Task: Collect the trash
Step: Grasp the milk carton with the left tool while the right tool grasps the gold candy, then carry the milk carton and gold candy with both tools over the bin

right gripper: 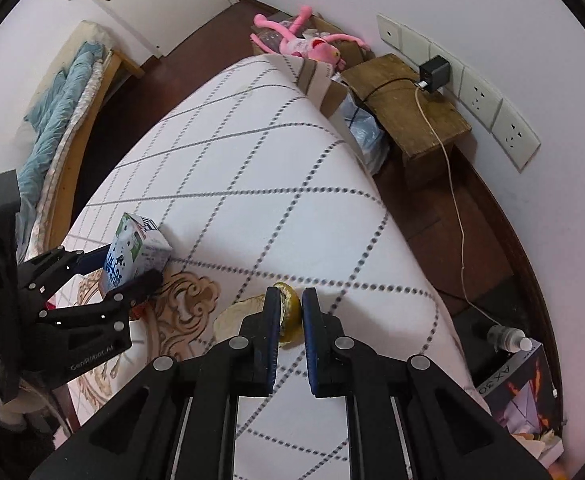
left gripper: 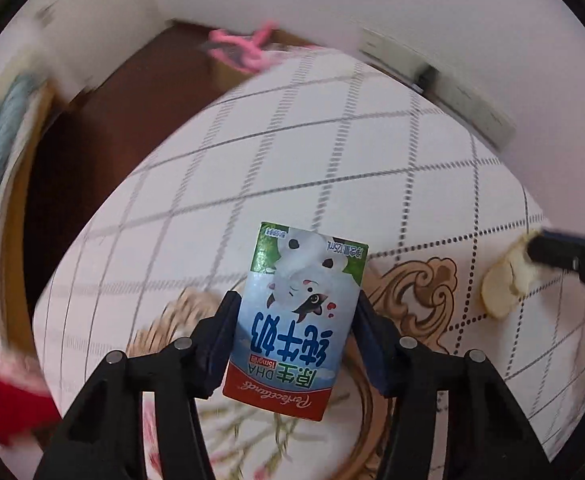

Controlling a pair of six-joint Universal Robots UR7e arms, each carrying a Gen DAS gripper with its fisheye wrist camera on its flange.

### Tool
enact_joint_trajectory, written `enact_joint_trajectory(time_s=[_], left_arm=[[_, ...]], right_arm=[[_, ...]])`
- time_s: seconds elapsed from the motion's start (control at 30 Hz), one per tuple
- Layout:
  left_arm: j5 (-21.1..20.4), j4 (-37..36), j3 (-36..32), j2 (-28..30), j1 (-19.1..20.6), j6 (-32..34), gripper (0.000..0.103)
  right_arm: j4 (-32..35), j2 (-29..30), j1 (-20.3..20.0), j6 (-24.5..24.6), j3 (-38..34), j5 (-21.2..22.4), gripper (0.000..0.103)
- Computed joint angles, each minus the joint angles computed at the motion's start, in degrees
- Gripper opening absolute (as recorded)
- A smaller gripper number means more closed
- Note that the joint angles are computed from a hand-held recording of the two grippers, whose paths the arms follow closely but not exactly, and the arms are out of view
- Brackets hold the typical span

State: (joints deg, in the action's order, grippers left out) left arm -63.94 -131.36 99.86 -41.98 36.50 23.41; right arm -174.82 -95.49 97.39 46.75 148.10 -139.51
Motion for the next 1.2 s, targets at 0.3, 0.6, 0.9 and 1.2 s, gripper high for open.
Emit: enact_joint_trajectory(time_s=[0.3,0.6,0.9,1.2], left_arm=[[0.71,-0.71,5.21,-12.91,1.10,-15.66,0.051],[4.20,-0.50,4.94,-24.99,5.32,-14.51,0.051],[8.08,3.30,0.35,-34.62,13.92,-12.88,0.051],[13.34,3.04,-6.77,-35.51,26.22,-9.30,0.051]], right_arm=[[6.06,6.04,12.11,6.12,-5.50,-7.47,0.011],[12.64,16.90,22.16,8.78,-16.88,-9.34,0.011],[11.64,35.31,27.77,-0.48,-35.37,-5.22,0.011],[17.32,58.20,28.00,-9.51,-61.33,4.72,0.011]])
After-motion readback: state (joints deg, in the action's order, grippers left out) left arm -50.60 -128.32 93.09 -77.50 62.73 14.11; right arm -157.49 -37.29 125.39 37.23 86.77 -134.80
